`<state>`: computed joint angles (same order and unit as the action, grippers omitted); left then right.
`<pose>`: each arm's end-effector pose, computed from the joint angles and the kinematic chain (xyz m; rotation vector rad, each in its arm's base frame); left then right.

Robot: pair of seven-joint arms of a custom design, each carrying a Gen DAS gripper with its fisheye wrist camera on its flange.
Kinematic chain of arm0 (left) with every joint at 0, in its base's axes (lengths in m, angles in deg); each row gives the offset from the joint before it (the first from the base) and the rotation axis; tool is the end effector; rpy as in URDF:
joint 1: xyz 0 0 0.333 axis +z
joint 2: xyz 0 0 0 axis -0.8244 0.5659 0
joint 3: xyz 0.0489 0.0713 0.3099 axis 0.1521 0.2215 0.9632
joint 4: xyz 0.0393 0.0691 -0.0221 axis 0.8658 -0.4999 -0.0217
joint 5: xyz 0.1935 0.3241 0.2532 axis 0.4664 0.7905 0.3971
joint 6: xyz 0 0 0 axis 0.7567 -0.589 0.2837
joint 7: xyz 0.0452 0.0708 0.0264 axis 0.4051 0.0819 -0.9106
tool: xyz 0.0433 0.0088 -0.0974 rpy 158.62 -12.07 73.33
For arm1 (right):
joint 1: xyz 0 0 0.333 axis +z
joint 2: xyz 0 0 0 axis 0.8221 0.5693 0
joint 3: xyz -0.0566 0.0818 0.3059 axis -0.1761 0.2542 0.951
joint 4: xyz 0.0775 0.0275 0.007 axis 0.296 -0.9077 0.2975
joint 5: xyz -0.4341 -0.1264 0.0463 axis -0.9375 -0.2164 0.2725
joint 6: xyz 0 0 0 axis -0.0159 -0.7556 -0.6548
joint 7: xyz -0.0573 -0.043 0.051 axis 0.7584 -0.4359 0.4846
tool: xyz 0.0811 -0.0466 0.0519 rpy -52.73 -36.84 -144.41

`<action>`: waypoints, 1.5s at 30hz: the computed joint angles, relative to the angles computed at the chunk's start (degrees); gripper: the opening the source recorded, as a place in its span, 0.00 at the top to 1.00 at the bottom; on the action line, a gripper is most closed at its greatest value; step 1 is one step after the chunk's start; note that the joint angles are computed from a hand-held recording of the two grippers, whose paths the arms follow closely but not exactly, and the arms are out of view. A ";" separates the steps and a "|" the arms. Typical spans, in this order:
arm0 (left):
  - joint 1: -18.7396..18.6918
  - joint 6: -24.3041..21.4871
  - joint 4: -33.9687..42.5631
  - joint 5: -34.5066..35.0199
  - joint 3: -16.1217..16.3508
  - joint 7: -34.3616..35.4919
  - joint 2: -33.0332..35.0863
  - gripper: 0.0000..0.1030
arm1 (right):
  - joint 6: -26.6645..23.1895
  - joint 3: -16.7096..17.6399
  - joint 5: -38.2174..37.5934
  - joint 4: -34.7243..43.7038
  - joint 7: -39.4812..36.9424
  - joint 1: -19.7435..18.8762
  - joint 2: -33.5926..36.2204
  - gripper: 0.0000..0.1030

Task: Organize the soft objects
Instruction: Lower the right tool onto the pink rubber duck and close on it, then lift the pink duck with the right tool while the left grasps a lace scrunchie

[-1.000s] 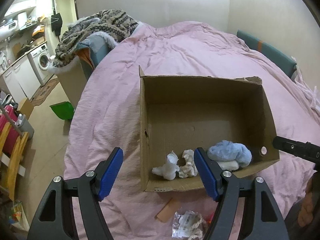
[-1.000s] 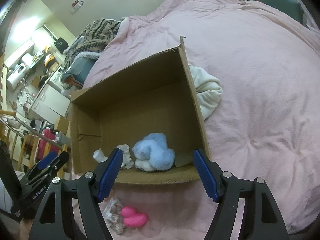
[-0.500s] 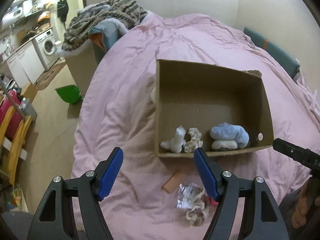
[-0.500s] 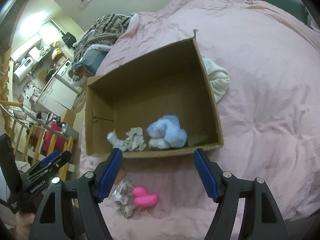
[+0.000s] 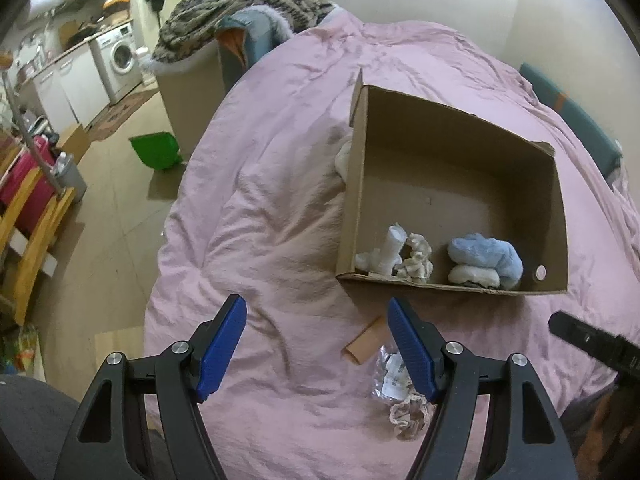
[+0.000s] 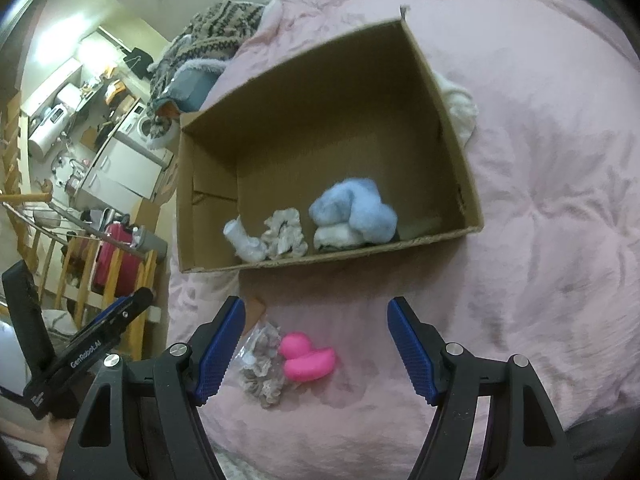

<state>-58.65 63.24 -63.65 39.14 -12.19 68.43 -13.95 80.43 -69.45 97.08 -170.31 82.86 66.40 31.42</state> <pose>0.6465 -0.1266 0.4801 -2.0891 1.6463 -0.5542 0.6941 0.1908 0.4524 -1.7596 1.7379 0.1236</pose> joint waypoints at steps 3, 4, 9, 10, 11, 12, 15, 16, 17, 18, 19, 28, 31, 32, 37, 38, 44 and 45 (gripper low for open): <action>-0.02 -0.88 0.75 -0.43 0.00 0.05 0.79 0.32 | -2.04 -0.02 -0.17 1.19 1.18 0.00 1.30 0.25; -0.04 -1.12 0.87 -0.85 -0.02 0.32 0.94 0.32 | -3.43 -0.01 -0.55 1.96 1.50 -0.02 2.00 0.25; -0.18 -1.70 1.42 -2.95 -0.18 2.13 1.66 0.32 | -12.51 0.58 -1.15 7.53 3.19 -0.26 7.29 0.25; -0.25 -1.80 1.55 -2.76 -0.18 2.17 1.77 0.32 | -14.23 0.58 -2.30 8.90 3.64 0.05 8.54 0.25; -0.31 -1.95 1.68 -2.59 -0.18 2.20 1.87 0.32 | -15.50 0.52 -3.70 9.96 4.15 0.50 9.51 0.25; -0.35 -2.00 1.73 -2.59 -0.18 2.23 1.93 0.32 | -16.52 0.48 -4.86 10.92 4.47 0.86 10.40 0.25; -0.34 -2.22 1.79 -3.39 -0.20 2.82 2.02 0.32 | -18.16 0.83 -5.85 12.37 4.57 1.19 11.98 0.25; -0.34 -2.37 1.82 -3.59 -0.20 3.02 2.06 0.32 | -18.40 0.85 -6.26 12.61 4.64 1.38 12.32 0.25; -0.37 -2.60 1.85 -3.67 -0.21 3.12 2.13 0.31 | -18.70 0.75 -7.16 12.88 4.84 1.73 12.62 0.25; -0.39 -2.78 1.97 -3.75 -0.22 3.20 2.24 0.32 | -18.84 0.75 -7.75 12.97 4.76 1.96 12.76 0.25; -0.40 -2.94 2.08 -3.87 -0.23 3.33 2.35 0.32 | -18.87 0.79 -8.17 13.07 4.53 2.12 12.88 0.28; -0.66 -4.52 2.85 -5.96 -0.63 6.29 3.21 0.32 | -17.73 0.72 -9.21 12.21 2.69 2.34 11.73 0.52; -0.55 -5.30 3.02 -9.69 -1.07 10.15 3.60 0.32 | -15.45 0.69 -8.01 10.37 2.31 1.87 9.96 0.52; -0.35 -5.53 3.07 -12.66 -1.41 12.99 3.81 0.32 | -14.53 0.67 -7.28 9.90 2.28 1.59 9.63 0.52; -0.27 -8.34 4.50 -20.97 -2.43 22.05 5.56 0.53 | -10.52 0.47 -3.98 6.93 3.30 0.45 7.00 0.52; -0.26 -9.61 5.17 -22.49 -2.67 23.74 6.28 0.54 | -9.94 0.44 -3.44 6.46 3.50 0.27 6.58 0.52; -0.67 -12.63 6.91 -26.26 -3.45 28.24 8.68 0.57 | -9.16 0.24 -0.88 5.39 4.16 -0.87 5.58 0.52; -0.78 -13.14 7.17 -26.58 -3.59 28.81 9.03 0.57 | -8.90 0.31 -0.70 5.18 4.18 -0.83 5.59 0.52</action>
<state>-59.43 50.10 -56.48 12.55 -15.78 97.24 -4.92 71.53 -69.14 96.38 -165.12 87.04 65.57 37.02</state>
